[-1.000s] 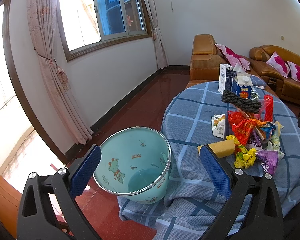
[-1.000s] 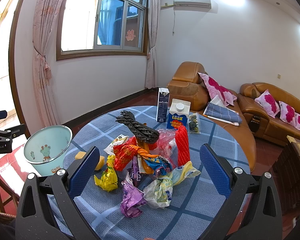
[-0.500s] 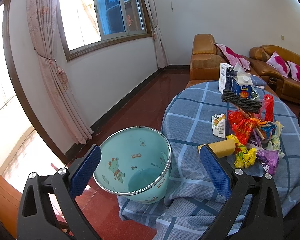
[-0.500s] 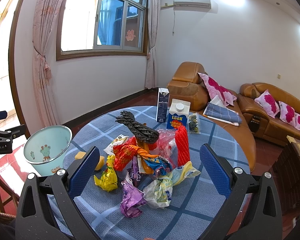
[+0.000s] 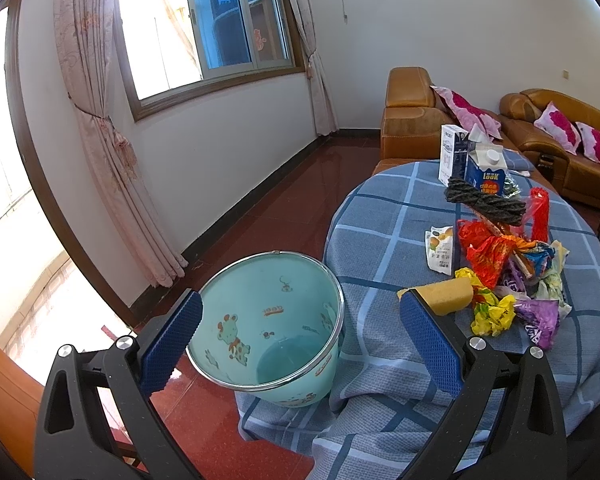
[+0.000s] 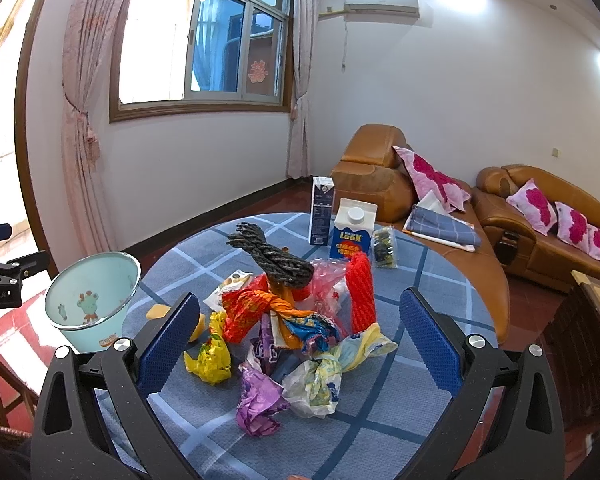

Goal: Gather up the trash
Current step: 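Reach the left tool to the yellow sponge and close on it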

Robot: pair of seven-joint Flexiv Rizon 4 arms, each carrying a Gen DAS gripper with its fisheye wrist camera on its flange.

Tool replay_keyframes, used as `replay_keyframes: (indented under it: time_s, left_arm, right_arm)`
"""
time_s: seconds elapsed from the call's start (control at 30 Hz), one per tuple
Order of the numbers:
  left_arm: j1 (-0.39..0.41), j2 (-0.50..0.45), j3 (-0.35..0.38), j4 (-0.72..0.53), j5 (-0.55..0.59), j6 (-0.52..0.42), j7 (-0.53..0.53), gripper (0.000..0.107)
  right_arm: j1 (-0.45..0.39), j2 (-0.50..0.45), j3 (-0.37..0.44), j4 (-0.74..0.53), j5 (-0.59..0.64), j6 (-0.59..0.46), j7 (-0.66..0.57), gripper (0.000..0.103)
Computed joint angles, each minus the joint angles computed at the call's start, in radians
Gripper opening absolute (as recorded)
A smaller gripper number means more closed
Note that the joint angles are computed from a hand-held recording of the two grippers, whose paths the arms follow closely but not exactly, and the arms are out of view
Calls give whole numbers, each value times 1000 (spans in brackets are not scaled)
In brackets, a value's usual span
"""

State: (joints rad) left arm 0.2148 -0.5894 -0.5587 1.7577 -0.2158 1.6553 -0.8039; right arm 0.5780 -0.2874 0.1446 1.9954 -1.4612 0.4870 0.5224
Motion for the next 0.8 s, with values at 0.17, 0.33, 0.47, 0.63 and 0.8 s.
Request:
replay_keyframes:
  time_s: [0.17, 0.33, 0.47, 0.63, 0.8]
  left_arm:
    - [-39, -11, 42, -23, -5, -20, -1, 97]
    - [-204, -66, 221, -127, -14, -70, -36, 97]
    - [-302, -122, 312, -207, -13, -118, -56, 97]
    - [-379, -188, 362, -299, -8, -171, -81, 96]
    - [-445, -252, 420, -395, 7, -276, -115, 78]
  right_arm:
    - [-13, 23, 2, 30, 8, -9, 16, 98]
    - [-39, 28, -2, 73, 40, -40, 66, 98]
    - [-86, 47, -7, 136, 68, -23, 135, 98]
    - [-127, 54, -7, 189, 69, 13, 199, 98]
    - [-158, 43, -14, 214, 60, 61, 235, 98]
